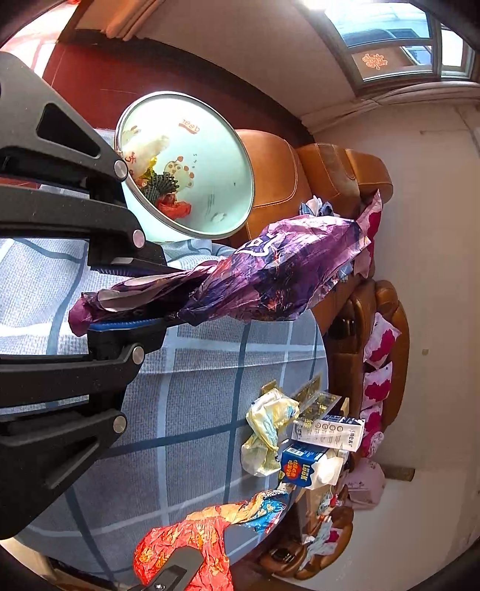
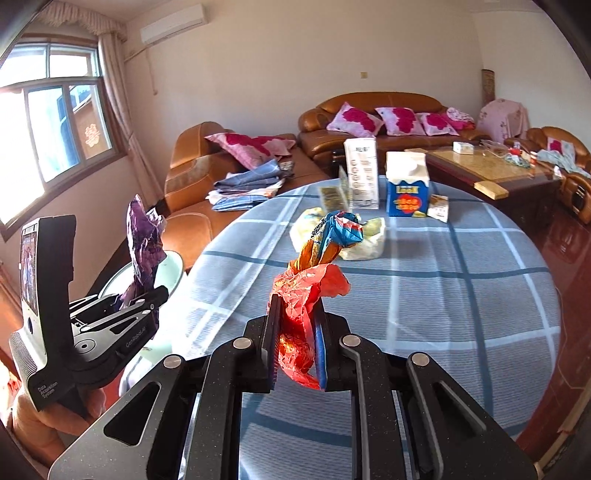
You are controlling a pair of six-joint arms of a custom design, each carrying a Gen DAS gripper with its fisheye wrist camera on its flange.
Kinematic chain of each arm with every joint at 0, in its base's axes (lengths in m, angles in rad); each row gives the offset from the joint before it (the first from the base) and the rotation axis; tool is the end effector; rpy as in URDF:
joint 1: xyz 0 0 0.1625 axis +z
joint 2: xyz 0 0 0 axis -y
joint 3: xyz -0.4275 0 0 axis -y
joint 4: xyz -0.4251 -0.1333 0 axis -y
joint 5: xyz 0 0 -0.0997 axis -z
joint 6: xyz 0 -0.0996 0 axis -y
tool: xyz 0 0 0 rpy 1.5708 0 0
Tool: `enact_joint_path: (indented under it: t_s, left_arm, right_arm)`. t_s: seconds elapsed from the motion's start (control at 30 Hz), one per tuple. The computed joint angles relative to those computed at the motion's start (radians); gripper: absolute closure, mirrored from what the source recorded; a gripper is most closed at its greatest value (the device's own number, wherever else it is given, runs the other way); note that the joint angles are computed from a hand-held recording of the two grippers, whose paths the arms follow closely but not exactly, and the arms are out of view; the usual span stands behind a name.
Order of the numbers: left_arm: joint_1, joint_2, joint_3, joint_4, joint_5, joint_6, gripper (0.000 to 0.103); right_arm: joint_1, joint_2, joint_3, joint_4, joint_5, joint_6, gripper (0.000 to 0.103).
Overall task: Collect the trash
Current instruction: 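Carry the purple and orange-red wrappers over the green wastebasket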
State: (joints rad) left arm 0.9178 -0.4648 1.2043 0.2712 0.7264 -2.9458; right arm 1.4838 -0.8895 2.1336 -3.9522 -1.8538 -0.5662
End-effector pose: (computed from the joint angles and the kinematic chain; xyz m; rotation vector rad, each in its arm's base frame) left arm -0.2280 -0.6400 -0.0414 0.6754 2.2153 -0.8772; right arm 0.0587 -0.5415 0.1423 0.3324 -2.2171 1.2494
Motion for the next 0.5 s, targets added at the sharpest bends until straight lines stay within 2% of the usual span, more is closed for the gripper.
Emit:
enact_joint_path:
  t_s: [0.5]
  left_arm:
    - [0.038,-0.087,0.083,-0.048,-0.024,0.003,0.085]
  right_arm:
    - [0.06,0.052,-0.048,0.057,-0.008,-0.036,0.087]
